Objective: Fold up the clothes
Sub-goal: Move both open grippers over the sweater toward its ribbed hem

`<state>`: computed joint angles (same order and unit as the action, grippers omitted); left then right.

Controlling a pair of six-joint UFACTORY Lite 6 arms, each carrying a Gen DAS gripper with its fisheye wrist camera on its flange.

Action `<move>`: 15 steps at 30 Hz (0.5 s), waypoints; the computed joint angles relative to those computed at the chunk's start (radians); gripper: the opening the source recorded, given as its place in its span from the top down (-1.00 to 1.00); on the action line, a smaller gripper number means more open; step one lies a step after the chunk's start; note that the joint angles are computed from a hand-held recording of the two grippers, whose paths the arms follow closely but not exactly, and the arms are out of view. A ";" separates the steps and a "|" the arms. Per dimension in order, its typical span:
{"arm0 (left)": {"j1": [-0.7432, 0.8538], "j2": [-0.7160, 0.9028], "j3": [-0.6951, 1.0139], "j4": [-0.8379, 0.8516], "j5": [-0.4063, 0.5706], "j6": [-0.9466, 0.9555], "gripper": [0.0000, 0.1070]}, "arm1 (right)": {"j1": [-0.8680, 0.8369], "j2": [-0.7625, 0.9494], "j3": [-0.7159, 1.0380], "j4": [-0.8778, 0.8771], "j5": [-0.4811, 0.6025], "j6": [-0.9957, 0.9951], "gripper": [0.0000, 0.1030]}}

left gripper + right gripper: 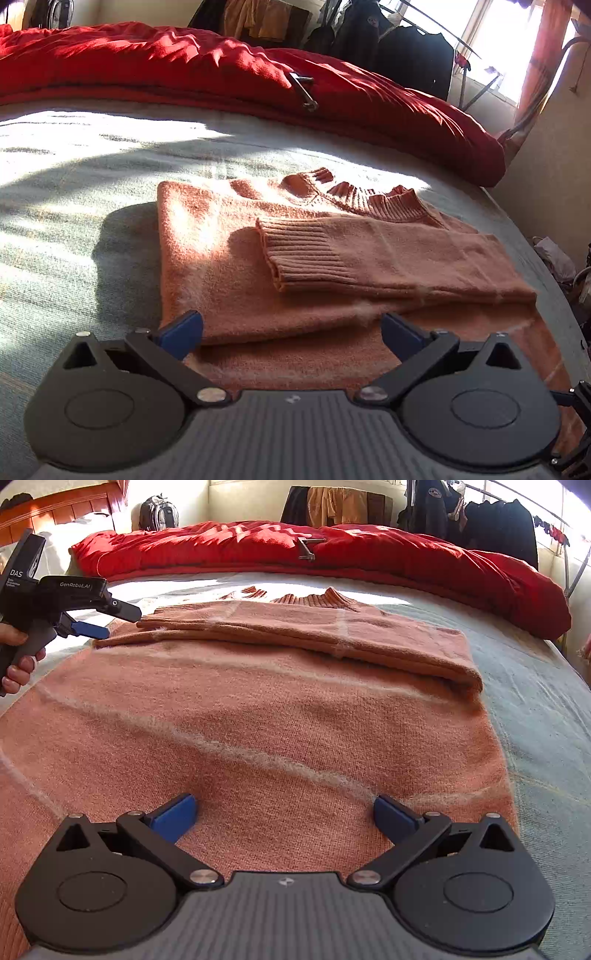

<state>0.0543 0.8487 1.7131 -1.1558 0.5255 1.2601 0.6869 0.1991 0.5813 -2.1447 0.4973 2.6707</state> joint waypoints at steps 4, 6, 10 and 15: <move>-0.008 -0.242 -0.281 0.049 -0.058 0.046 -0.91 | 0.028 -0.105 -0.040 0.215 -0.039 -0.192 -1.00; -0.003 -0.379 -0.434 -0.012 -0.053 0.157 -0.91 | 0.058 -0.190 -0.080 0.357 -0.034 -0.295 -1.00; -0.034 -0.633 -0.710 -0.117 0.002 0.322 -0.91 | 0.125 -0.366 -0.177 0.486 -0.016 -0.345 -1.00; -0.133 -0.817 -1.013 -0.376 -0.047 0.620 -0.91 | 0.204 -0.383 -0.218 0.405 -0.017 -0.170 -1.00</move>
<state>-0.0791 0.0314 0.6997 -1.5320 0.4783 1.8802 0.8912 -0.1840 0.3637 -1.7396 0.4804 2.5007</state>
